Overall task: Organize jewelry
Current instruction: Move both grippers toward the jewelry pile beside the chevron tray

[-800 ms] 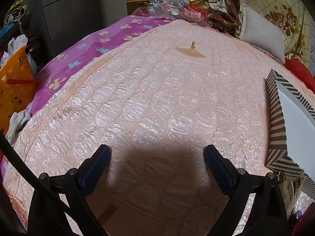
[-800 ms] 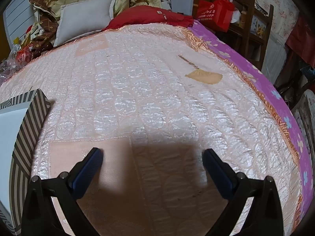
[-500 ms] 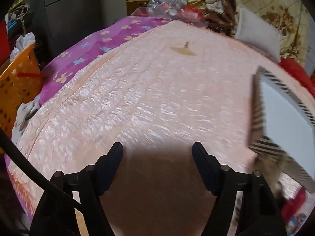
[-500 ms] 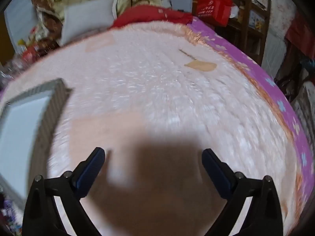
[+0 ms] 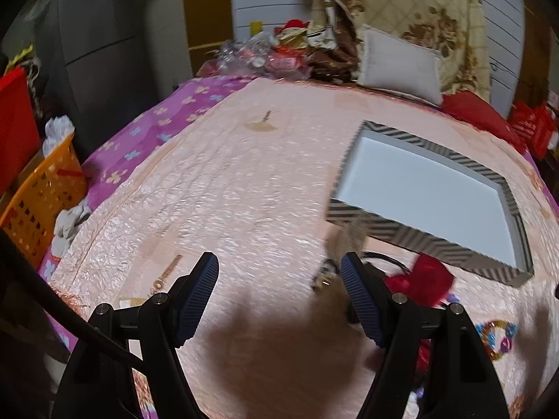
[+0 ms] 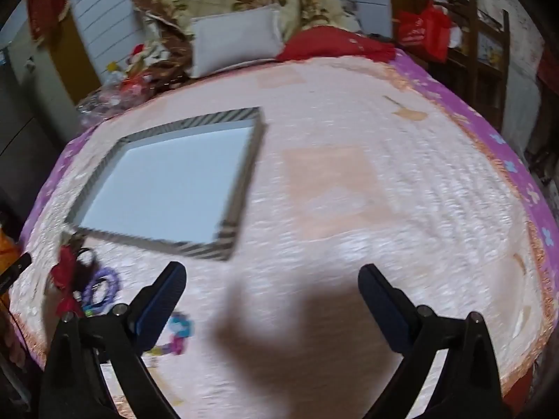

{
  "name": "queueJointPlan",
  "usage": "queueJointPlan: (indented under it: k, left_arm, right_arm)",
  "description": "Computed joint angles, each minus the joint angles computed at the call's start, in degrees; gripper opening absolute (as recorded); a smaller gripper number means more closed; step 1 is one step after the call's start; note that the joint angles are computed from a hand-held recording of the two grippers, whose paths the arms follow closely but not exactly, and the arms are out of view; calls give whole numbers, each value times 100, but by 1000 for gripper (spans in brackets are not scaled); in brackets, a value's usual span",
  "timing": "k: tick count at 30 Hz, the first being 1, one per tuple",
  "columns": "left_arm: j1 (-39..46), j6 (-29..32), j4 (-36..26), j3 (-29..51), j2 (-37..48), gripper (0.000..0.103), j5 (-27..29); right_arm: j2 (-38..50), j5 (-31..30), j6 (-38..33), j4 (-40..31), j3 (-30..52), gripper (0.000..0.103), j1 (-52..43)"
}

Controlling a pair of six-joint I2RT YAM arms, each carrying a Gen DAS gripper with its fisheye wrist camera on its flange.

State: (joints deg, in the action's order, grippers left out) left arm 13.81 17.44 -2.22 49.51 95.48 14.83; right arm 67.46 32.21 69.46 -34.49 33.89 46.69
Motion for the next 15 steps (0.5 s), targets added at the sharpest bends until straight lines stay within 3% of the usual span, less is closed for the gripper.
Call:
queueJointPlan:
  k: [8,15]
  left_arm:
    - [-188,18,-92,-580,-657,59,117]
    - [-326,-138,-38,-793,-869,59,103]
  right_arm:
    - [1175,93,16,76,878,101,651]
    - [1401,275,-124,-228,1278,101,861]
